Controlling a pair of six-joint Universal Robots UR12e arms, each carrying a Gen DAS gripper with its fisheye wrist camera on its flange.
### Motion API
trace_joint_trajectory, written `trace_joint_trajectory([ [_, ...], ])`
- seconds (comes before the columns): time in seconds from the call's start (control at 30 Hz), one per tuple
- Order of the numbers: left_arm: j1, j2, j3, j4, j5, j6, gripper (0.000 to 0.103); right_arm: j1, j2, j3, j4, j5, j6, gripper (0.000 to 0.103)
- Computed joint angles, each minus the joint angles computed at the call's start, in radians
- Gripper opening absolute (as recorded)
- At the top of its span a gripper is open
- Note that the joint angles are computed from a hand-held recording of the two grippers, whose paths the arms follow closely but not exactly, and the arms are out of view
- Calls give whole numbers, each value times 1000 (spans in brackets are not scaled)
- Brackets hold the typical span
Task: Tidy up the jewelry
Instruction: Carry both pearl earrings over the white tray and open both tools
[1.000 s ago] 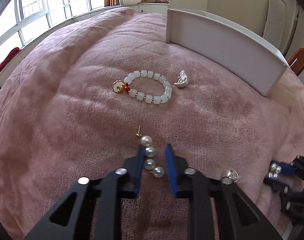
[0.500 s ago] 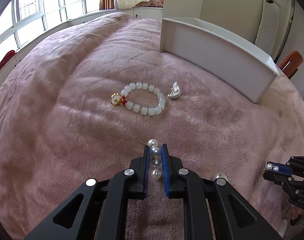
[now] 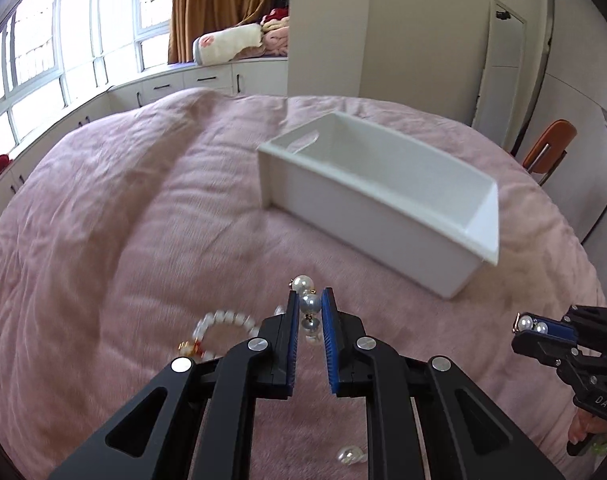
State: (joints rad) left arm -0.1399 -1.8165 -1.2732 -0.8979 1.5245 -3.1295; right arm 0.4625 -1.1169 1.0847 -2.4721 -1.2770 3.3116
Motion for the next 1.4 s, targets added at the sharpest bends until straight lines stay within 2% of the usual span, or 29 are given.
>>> trace_joint_trajectory([
  [0.17,-22,-49,93,-25,2,14,16,-18,19,-58,-8,-27,-11,12],
  [0.5,-47,-178,289,-73,16,-57,16,-40,74,-181,34,-137,-54,12],
  [0.63,-49,-222,366,-117,-1,-97,16,-47,101,-227,65,-153,-56,12],
  [0.77,-64,-273,451,-165,38,-74,16,-49,130,-274,98,-167,-64,12],
  [0.9,-74,-325,525,-190,48,-61,16,-52,164,-326,137,-168,-40,12],
  [1.03,-79,-371,593,-248,54,-117,16,-56,181,-353,173,-177,-24,12],
  [1.1,-79,-381,608,-253,46,-130,16,-57,187,-363,187,-182,-33,12],
  [1.23,-87,-402,645,-283,87,-113,16,-61,192,-376,202,-188,-30,12],
  [1.4,-87,-403,628,-261,98,-131,17,-68,202,-386,212,-170,13,12],
])
